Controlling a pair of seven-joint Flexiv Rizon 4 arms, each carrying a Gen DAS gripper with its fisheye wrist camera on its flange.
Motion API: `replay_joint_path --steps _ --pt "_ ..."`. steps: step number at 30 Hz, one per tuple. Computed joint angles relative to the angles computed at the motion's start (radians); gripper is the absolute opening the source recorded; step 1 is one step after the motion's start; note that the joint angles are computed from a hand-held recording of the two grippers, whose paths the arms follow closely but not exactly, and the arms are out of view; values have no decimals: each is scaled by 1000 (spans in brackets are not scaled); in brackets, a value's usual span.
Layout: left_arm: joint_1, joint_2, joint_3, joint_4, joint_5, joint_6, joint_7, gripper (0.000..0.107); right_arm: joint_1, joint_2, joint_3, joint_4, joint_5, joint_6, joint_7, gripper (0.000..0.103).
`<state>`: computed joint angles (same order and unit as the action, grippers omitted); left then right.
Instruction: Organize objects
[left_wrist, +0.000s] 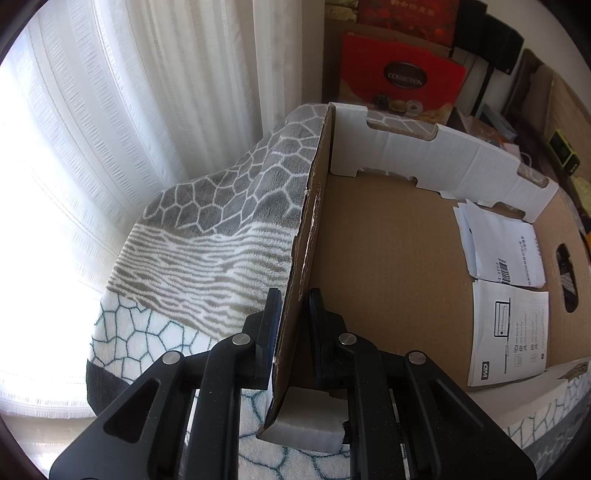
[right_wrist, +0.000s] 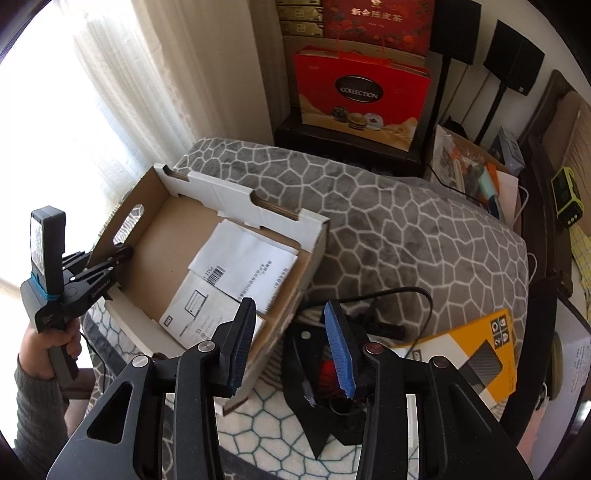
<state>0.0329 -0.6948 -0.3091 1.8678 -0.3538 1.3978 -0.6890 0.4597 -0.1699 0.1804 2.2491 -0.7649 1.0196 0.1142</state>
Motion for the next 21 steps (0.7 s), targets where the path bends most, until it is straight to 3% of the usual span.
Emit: replay_joint_path --steps 11,21 --pt "-4 -1 6 -3 8 4 -4 13 -59 183 56 201 16 -13 148 43" --pt "-6 0 9 -2 15 10 -12 13 -88 311 114 305 103 -101 193 46"
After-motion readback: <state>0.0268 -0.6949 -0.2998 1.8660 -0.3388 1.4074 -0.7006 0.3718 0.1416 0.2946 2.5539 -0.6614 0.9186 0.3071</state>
